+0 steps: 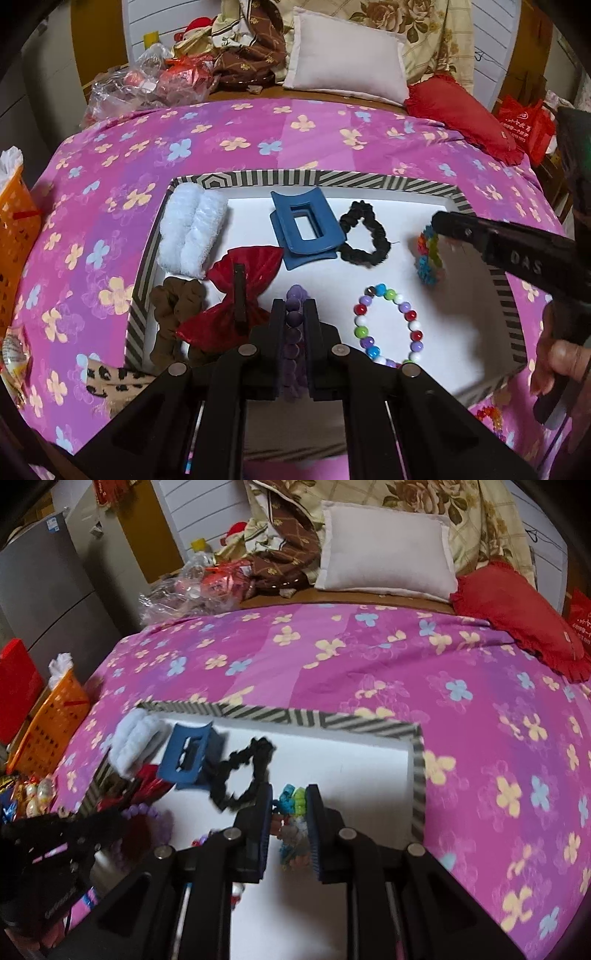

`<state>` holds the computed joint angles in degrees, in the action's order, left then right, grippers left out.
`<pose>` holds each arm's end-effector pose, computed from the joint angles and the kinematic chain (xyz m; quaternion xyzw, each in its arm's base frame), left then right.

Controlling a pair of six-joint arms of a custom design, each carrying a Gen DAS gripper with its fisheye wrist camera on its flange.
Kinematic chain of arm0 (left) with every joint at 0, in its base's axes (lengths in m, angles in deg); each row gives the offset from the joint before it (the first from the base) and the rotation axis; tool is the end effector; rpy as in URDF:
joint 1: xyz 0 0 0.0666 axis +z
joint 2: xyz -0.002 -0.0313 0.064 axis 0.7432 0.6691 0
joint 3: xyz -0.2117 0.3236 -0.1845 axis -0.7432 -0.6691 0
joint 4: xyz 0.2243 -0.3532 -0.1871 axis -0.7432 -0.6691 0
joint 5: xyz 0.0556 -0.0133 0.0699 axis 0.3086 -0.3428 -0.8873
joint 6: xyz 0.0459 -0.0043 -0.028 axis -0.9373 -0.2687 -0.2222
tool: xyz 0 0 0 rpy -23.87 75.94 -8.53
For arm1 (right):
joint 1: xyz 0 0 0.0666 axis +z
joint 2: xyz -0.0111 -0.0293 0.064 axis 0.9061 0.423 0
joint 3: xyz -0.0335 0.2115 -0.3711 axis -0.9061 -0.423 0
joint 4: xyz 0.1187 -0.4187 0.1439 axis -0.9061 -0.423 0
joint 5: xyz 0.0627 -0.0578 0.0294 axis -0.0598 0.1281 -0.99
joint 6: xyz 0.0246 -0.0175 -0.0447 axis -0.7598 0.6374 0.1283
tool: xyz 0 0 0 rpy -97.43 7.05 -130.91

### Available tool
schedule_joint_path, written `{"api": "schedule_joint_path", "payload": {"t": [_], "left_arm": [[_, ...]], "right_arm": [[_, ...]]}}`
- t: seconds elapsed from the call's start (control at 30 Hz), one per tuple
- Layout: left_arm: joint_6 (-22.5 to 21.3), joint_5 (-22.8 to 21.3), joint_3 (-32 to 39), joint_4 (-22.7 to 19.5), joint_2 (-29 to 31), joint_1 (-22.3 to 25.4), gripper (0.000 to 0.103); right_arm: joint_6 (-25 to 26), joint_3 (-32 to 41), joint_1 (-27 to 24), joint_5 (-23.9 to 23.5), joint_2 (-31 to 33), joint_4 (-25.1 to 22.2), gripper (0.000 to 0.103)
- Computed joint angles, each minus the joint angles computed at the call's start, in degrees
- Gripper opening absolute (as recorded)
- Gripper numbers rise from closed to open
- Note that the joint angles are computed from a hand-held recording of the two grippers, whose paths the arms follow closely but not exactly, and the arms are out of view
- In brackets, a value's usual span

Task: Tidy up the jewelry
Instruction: 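Carry purple bracelet into tray with left gripper while right gripper releases colourful bracelet there, then move left gripper toward blue bead bracelet while right gripper approaches orange heart bracelet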

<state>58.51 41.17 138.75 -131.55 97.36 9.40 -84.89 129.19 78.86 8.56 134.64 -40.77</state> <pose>0.2967 -0.2218 0.5700 -0.0511 0.9565 -0.0160 0.2869 0.3924 0.1067 0.5522 -0.1683 0.9283 0.1663 0.2868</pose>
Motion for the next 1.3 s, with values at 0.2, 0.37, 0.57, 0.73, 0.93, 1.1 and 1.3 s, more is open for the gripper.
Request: {"api": "schedule_joint_path", "payload": {"t": [0.2,0.37,0.57,0.73,0.93,1.1,1.3], "left_arm": [[-0.2,1.0,-0.1,0.3,1.1,1.4,0.013],[0.1,0.8,-0.4,0.5,1.7,1.9,0.013],[1.0,1.3,-1.6,1.5,0.5,2.2,0.013],[1.1,-1.6,-0.8,0.0,0.1,-0.1,0.021],[3.3,-5.9,0.2,-2.3,-1.1,-4.1,0.022],[7.2,-10.1,0.6,-5.4,-2.7,-8.2,0.022],[12.6,-15.5,1.1,-10.6,-3.8,-13.6,0.022]], "right_arm": [[-0.5,1.2,0.7,2.3,3.3,0.8,0.018],[-1.7,1.5,0.1,1.6,5.2,1.8,0.019],[-3.5,0.7,-1.3,-1.8,3.9,3.2,0.043],[-3.7,-0.3,-2.9,-3.4,1.7,1.8,0.043],[-1.0,-2.2,-4.1,-3.8,-3.2,0.2,0.044],[1.5,-4.1,-5.5,-5.2,-8.5,-1.8,0.051],[5.3,-6.3,-7.1,-5.8,-15.0,-6.4,0.051]]}}
